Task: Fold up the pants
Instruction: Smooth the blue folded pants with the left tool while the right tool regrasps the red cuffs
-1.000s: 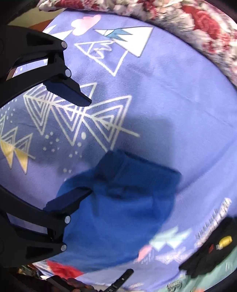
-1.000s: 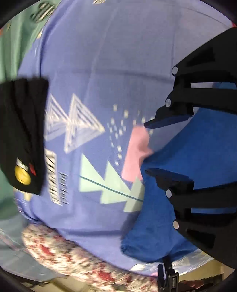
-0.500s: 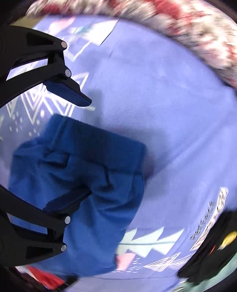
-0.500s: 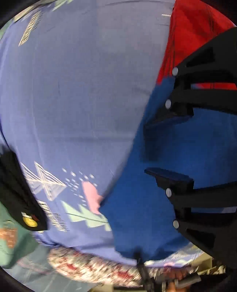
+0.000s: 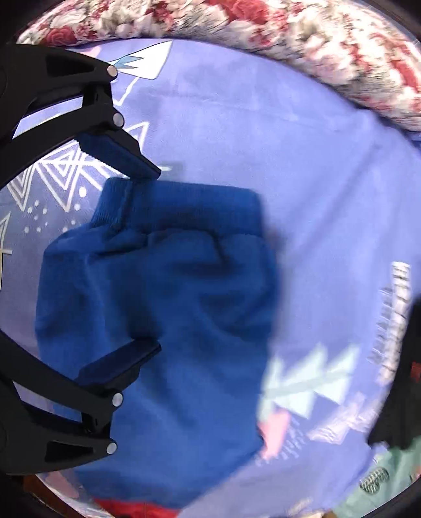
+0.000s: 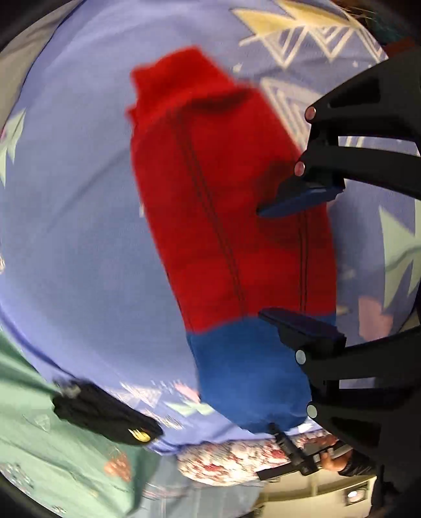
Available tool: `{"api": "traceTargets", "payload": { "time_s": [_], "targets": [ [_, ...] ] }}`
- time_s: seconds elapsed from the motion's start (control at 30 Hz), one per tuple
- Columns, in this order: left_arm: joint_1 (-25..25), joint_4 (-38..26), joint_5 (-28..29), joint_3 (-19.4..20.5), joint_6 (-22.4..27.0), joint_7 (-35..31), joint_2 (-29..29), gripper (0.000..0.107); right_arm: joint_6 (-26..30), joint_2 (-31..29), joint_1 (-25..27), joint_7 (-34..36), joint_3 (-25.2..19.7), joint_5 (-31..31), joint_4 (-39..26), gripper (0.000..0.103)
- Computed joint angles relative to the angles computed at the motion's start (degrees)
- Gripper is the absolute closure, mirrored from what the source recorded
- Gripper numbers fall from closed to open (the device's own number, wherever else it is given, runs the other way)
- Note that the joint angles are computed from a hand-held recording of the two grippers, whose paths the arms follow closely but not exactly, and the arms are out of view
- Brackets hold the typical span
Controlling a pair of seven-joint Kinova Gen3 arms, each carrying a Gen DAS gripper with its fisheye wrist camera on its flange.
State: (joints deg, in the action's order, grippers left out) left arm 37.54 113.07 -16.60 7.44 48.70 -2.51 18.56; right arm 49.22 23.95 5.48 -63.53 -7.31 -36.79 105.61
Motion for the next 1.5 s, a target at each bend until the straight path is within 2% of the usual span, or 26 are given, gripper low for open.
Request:
{"api": "traceTargets", "payload": {
  "time_s": [0.1, 0.17, 0.23, 0.3, 0.4, 0.47, 0.57, 0.73, 0.77, 0.8, 0.87, 0.97, 1.07, 1.13, 1.2, 1.3, 1.33, 1.4, 1.5],
  "targets": [
    [-1.9, 2.4, 2.2, 0.1, -3.5, 1.8, -1.8, 0.011, -6.9, -3.7, -1.2, -3.6, 3.3, 0.5, 2.7, 0.046],
    [-0.7, 1.4, 0.6, -0.2, -1.7, 1.9, -2.6, 0.011, -9.2, -5.7, 1.2, -3.3, 1.1, -1.9, 4.2, 0.046],
    [0.2, 0.0, -1.4, 0.2, 0.8, 2.2, -3.2, 0.011, -8.6, -7.4, 1.7, -2.4, 0.9, -1.1, 4.5, 0.045],
    [1.1, -0.7, -3.5, 0.7, 2.3, 3.7, -5.0, 0.011, -8.5, -8.9, 0.0, -4.0, 3.1, 1.6, 5.0, 0.043],
    [1.5, 0.0, -6.4, 1.8, 1.2, 5.8, -8.3, 0.01, -7.4, -10.1, 1.3, -6.5, 4.2, 1.8, 7.1, 0.041],
    [0.4, 0.6, -7.3, 2.8, -1.4, 4.5, -9.8, 0.009, -6.7, -9.6, 1.8, -7.7, 5.3, 2.6, 7.7, 0.041],
    [-1.6, 0.1, -5.0, 4.4, -5.4, -1.2, -8.0, 0.009, -5.7, -7.4, 4.0, -6.7, 5.2, 0.4, 8.3, 0.041],
    [-3.0, -0.5, 2.1, 3.5, -8.4, -7.2, -1.0, 0.009, -7.8, -3.8, 7.3, -3.4, 3.1, -6.8, 9.3, 0.041],
    [-2.1, -0.6, 2.7, 2.7, -8.2, -7.1, -0.1, 0.009, -8.7, -3.4, 7.2, -2.8, 2.7, -7.4, 9.4, 0.044],
    [-1.5, -1.0, 2.9, 2.1, -7.5, -7.4, 0.6, 0.009, -9.3, -3.0, 7.0, -2.9, 2.1, -7.2, 9.1, 0.06],
    [-0.5, -2.5, 2.5, 1.6, -5.4, -9.2, 2.1, 0.009, -8.8, -2.4, 5.3, -5.4, 2.9, -5.3, 7.4, 0.083],
    [-0.1, -5.5, 3.1, 1.5, -1.5, -13.1, 4.3, 0.009, -8.0, -4.4, 1.8, -11.1, 4.0, 0.8, 4.4, 0.088],
    [-0.1, -5.6, 4.2, 0.7, -1.5, -14.2, 4.3, 0.009, -7.9, -6.6, -2.2, -17.5, 5.5, 6.6, 2.3, 0.088],
    [-0.5, -4.8, 5.0, 0.3, -2.9, -14.6, 3.7, 0.009, -8.1, -7.1, -2.2, -18.3, 4.2, 7.9, 1.5, 0.088],
    [-1.0, -4.0, 5.6, 0.2, -3.9, -15.3, 3.1, 0.009, -8.1, -6.6, -2.9, -19.5, 3.6, 9.6, 0.8, 0.088],
    [-1.7, -3.0, 6.4, 0.1, -5.0, -16.4, 2.3, 0.009, -5.0, -3.3, -5.1, -24.8, 5.6, 13.6, -1.1, 0.084],
    [-1.8, -2.8, 6.4, 0.1, -5.2, -16.6, 2.2, 0.009, -4.2, -2.2, -4.5, -25.5, 5.5, 13.4, -1.3, 0.08],
    [-1.6, -2.5, 6.3, 0.0, -5.2, -16.8, 2.2, 0.009, -2.4, -0.6, -1.6, -24.7, 3.8, 11.8, -1.9, 0.054],
    [-1.8, -3.4, 6.4, 0.0, -4.8, -17.4, 2.4, 0.009, -4.9, -3.3, 3.2, -20.2, 2.6, 6.3, 1.1, 0.049]
  ]
}}
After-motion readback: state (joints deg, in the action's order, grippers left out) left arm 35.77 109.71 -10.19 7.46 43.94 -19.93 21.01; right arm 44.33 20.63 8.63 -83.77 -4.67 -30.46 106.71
